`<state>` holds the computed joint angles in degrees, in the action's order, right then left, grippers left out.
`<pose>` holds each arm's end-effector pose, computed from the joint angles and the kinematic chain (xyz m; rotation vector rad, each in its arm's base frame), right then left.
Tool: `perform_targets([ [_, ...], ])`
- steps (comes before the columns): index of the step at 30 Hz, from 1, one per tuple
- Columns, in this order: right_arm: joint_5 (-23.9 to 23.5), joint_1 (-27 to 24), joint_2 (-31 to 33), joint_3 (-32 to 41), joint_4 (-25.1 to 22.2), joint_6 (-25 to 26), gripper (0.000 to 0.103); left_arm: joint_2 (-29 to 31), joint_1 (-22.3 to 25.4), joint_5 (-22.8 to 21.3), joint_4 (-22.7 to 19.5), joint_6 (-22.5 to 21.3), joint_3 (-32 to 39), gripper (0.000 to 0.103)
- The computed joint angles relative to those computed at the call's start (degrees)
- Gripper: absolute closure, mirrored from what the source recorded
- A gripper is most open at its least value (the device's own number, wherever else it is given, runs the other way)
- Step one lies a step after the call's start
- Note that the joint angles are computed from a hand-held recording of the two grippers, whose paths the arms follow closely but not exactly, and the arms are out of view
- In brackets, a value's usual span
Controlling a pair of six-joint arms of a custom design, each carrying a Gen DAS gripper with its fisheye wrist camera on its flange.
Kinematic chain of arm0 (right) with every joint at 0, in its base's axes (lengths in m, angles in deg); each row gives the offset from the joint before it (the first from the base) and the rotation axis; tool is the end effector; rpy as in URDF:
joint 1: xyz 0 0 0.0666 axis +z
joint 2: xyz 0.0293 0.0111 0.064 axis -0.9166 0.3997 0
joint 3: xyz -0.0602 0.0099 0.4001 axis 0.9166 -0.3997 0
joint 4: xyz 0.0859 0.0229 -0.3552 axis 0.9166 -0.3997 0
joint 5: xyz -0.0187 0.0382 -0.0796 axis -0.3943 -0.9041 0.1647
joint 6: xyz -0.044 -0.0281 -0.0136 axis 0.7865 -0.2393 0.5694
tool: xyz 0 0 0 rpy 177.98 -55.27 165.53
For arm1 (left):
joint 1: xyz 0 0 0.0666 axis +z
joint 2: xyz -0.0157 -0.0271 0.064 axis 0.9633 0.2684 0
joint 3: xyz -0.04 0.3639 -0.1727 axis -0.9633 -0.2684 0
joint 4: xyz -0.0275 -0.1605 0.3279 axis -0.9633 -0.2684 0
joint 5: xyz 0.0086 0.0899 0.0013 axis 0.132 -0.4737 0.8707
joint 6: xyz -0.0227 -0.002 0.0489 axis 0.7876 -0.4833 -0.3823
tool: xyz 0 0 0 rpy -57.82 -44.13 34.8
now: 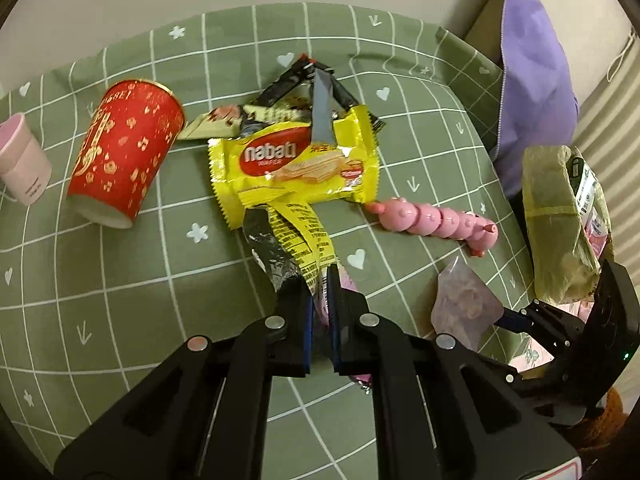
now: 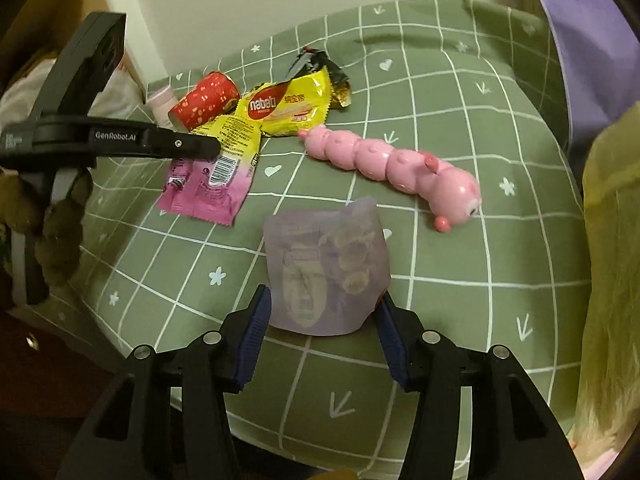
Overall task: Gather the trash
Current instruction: 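Grasp the clear plastic tray with the right tool while the left tool grasps a yellow-pink wrapper, then carry the tray and wrapper to the yellow trash bag and release both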
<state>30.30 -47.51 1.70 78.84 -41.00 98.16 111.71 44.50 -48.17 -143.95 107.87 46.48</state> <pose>0.3973 0.1514 0.4107 -1.0223 2.4133 0.5551 0.3589 -0.2006 0.4405 -0.4489 2.5628 -0.2917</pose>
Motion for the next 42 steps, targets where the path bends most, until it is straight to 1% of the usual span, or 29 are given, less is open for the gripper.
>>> perform_targets([
  [3,-1.14,-0.33,0.48,0.08,0.62,-1.55,0.054,-0.59,-0.01,-0.28,-0.32,0.58,-0.62,0.097],
  [4,-1.7,-0.52,0.78,0.28,0.7,-2.17,0.056,-0.83,-0.03,-0.29,-0.31,0.87,-0.87,0.097],
  [5,-0.9,-0.31,0.64,0.15,1.05,-2.43,0.06,-1.03,0.0,-0.22,-0.25,0.98,-1.09,0.097],
  [6,0.67,0.05,0.41,-0.11,1.62,-2.38,0.069,-1.21,0.0,-0.12,-0.17,1.14,-1.33,0.097],
  [7,2.57,0.46,0.47,-0.01,1.96,-1.87,0.076,-1.33,-0.01,0.0,-0.13,1.29,-1.51,0.097],
  [8,3.49,0.8,0.61,0.21,2.02,-2.08,0.079,-1.37,0.0,0.2,-0.09,1.36,-1.61,0.097],
  [10,4.39,0.45,1.03,0.79,1.47,-2.43,0.094,-1.27,-0.08,0.57,-0.06,1.28,-1.49,0.097],
  [12,2.73,-0.39,1.52,1.75,0.38,-3.1,0.097,-1.1,-0.29,0.43,-0.2,0.56,-0.88,0.097],
  [14,2.01,-0.84,1.25,2.48,0.46,-2.97,0.097,-0.92,-0.48,0.0,0.05,-0.05,0.0,0.097],
  [16,1.01,-1.45,0.64,3.56,0.68,-2.79,0.099,-0.95,-0.44,-0.81,0.73,-1.27,1.29,0.099],
  [20,1.13,-2.7,-0.5,6.9,2.28,-3.16,0.099,-0.36,-0.07,-2.71,1.53,-4.47,5.3,0.099],
  [25,1.25,-5.01,-1.45,11.73,4.02,-4.88,0.099,1.68,-0.49,-5.44,2.11,-10.87,12.11,0.099],
  [27,1.74,-6.16,-1.72,13.46,4.44,-5.37,0.099,2.0,-0.53,-6.6,1.96,-12.75,13.09,0.099],
  [29,2.7,-7.42,-1.69,15.2,4.37,-5.85,0.099,1.64,-0.38,-7.45,2.76,-13.49,12.22,0.098],
  [30,3.51,-8.18,-1.71,15.88,4.44,-5.94,0.099,1.21,-0.16,-7.17,3.4,-13.62,11.18,0.088],
  [31,4.03,-8.8,-1.76,16.19,4.6,-6.1,0.099,0.73,-0.09,-7.29,3.57,-13.12,9.96,0.068],
  [32,4.36,-9.65,-1.72,16.74,4.58,-6.52,0.099,0.11,-0.17,-7.45,3.98,-12.31,8.64,0.058],
  [33,4.38,-10.4,-1.43,17.34,4.54,-7.11,0.099,-0.99,-0.06,-7.23,5.32,-11.23,6.32,0.048],
  [34,4.08,-11.58,-1.31,17.81,4.44,-8.09,0.099,-1.92,0.04,-7.42,6.32,-9.68,4.03,0.047],
  [35,4.03,-12.27,-1.4,17.95,4.39,-8.83,0.099,-2.39,0.1,-7.83,6.05,-8.13,2.59,0.047],
  [36,3.98,-12.9,-1.37,18.13,4.3,-9.51,0.099,-2.34,0.17,-8.53,4.29,-5.8,1.4,0.047],
  [37,3.85,-13.47,-1.39,18.16,4.2,-10.24,0.099,-2.3,0.03,-8.74,3.44,-4.52,0.63,0.046],
  [39,2.97,-14.29,-1.57,18.11,3.85,-11.44,0.099,-2.73,0.15,-8.1,3.15,-2.49,-1.64,0.047],
  [42,1.9,-14.5,-1.38,18.42,2.94,-11.8,0.099,-2.98,0.32,-6.61,3.33,-1.45,-3.31,0.047],
])
